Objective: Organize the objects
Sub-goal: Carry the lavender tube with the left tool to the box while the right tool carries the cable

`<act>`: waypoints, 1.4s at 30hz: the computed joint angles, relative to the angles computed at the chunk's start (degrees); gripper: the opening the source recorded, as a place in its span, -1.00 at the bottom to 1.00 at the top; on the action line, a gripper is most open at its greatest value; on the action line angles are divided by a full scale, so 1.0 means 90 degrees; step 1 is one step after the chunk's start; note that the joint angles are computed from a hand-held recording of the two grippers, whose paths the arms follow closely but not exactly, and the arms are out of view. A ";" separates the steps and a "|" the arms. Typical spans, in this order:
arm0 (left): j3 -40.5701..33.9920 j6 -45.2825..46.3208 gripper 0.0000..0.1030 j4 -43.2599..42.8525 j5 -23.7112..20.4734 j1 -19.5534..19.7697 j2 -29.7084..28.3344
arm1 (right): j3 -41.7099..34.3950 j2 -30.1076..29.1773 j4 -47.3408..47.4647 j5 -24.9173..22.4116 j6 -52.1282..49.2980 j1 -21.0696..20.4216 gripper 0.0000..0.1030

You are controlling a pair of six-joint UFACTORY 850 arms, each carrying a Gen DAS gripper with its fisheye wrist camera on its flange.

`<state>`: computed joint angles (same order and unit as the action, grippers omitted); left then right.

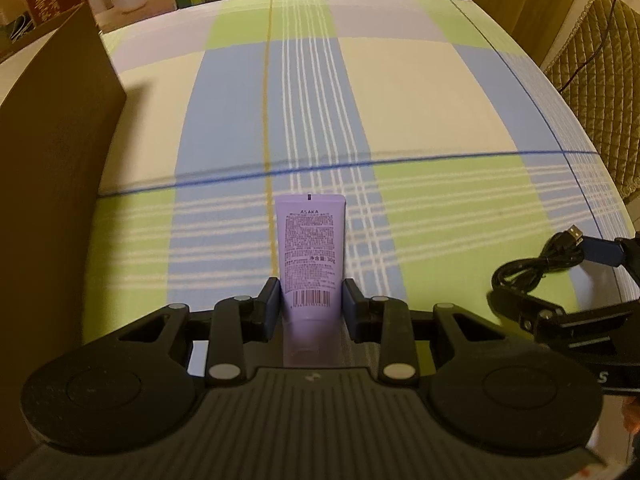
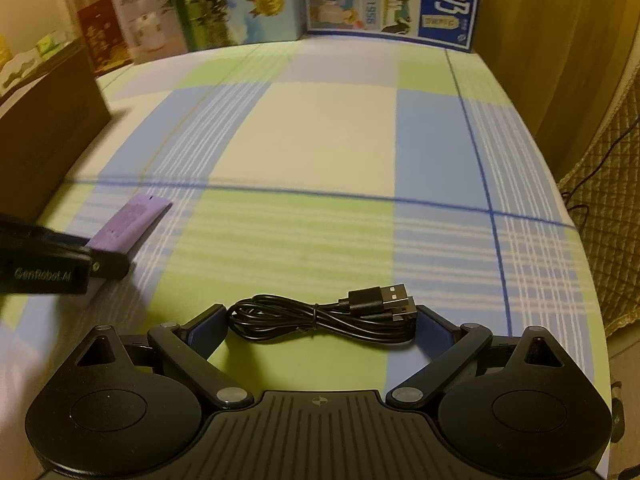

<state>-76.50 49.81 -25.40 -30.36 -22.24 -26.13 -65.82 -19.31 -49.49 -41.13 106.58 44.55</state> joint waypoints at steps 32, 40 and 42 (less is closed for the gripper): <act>0.1773 0.0479 -0.45 0.0195 -0.0209 0.0977 0.1554 | -0.0658 -0.0529 0.0180 0.0601 -0.0885 0.0871 0.83; 0.1799 0.0618 -0.46 0.0032 -0.0267 0.1051 0.1580 | -0.0684 -0.0526 0.0134 0.0566 -0.0741 0.0926 0.83; 0.1797 0.0616 -0.46 0.0040 -0.0291 0.1067 0.1588 | -0.0698 -0.0533 0.0115 0.0556 -0.0713 0.0933 0.83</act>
